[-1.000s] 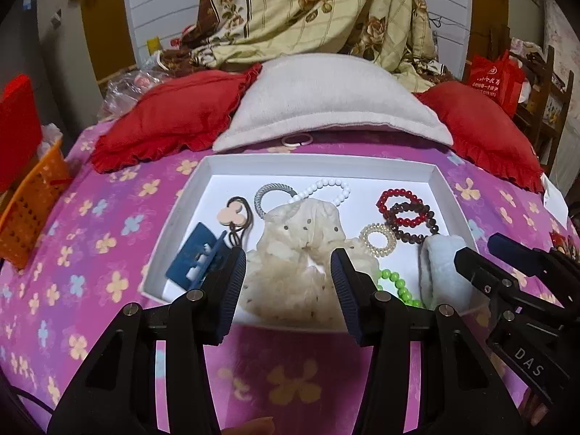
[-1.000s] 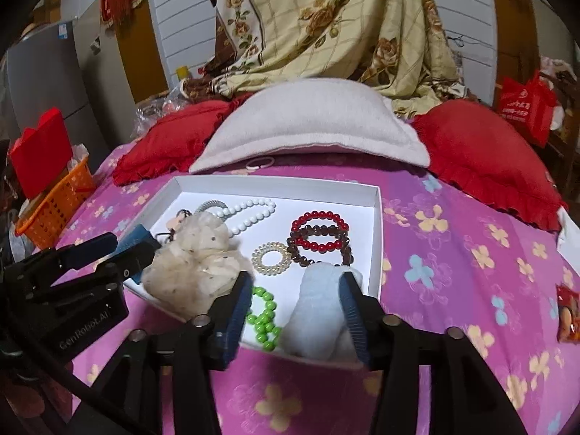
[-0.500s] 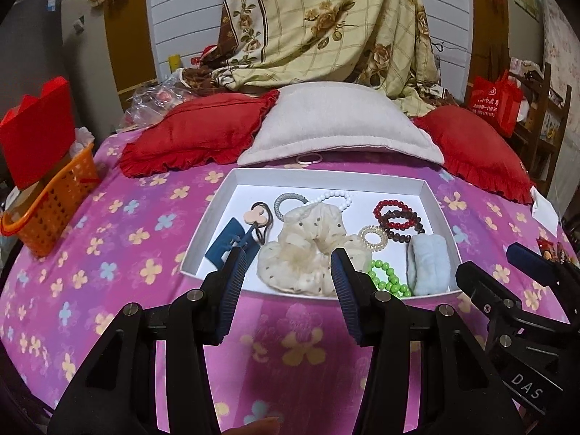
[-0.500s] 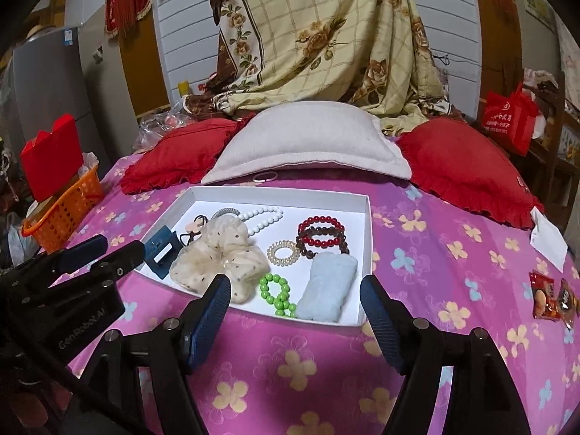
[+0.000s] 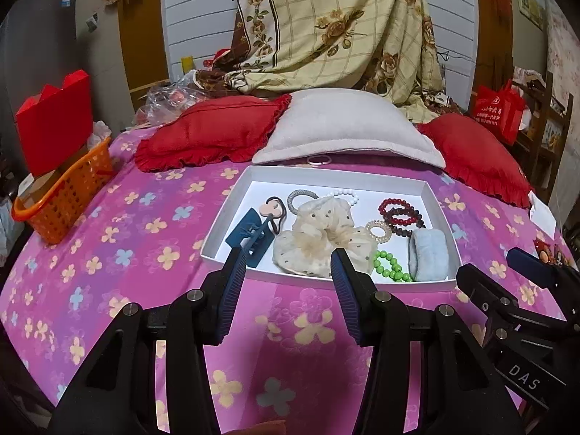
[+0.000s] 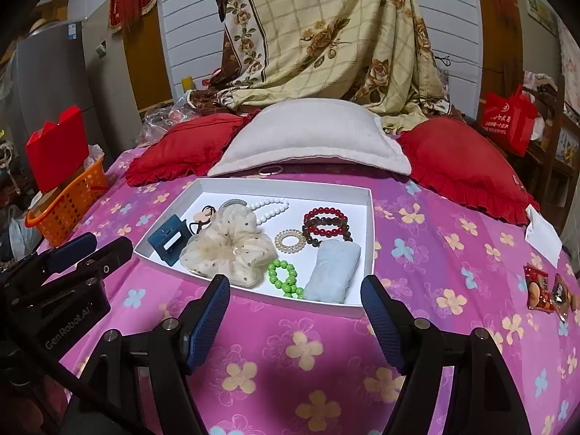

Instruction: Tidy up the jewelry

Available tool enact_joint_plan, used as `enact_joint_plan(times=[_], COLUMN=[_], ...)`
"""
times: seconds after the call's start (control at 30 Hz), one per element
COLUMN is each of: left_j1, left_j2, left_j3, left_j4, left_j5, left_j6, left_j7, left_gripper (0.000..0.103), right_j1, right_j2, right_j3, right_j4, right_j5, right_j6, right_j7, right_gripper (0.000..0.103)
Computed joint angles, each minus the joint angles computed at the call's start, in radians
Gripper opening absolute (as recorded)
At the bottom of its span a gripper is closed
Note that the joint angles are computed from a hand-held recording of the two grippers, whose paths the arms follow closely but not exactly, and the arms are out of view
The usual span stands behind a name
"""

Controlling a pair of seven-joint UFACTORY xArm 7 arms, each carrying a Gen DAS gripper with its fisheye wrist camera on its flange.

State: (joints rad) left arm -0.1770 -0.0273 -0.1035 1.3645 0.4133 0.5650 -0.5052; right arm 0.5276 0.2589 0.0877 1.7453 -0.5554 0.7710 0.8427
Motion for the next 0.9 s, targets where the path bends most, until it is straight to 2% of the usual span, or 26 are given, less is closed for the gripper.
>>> enact_joint_plan(times=[0.9], left_j1=[0.019], left_j2=[-0.049], left_j3=[-0.016], left_j4=[-0.035], left_j5=[0.011], left_j6=[-0.005], left_j7=[-0.008], left_gripper=[0.048], right_j1=[0.015], right_j2=[0.008], right_j3=[0.005], right_j4=[0.025], right_j5=[0.013], right_j6=[0.016], right_j7=[-0.031], right_gripper=[0.073])
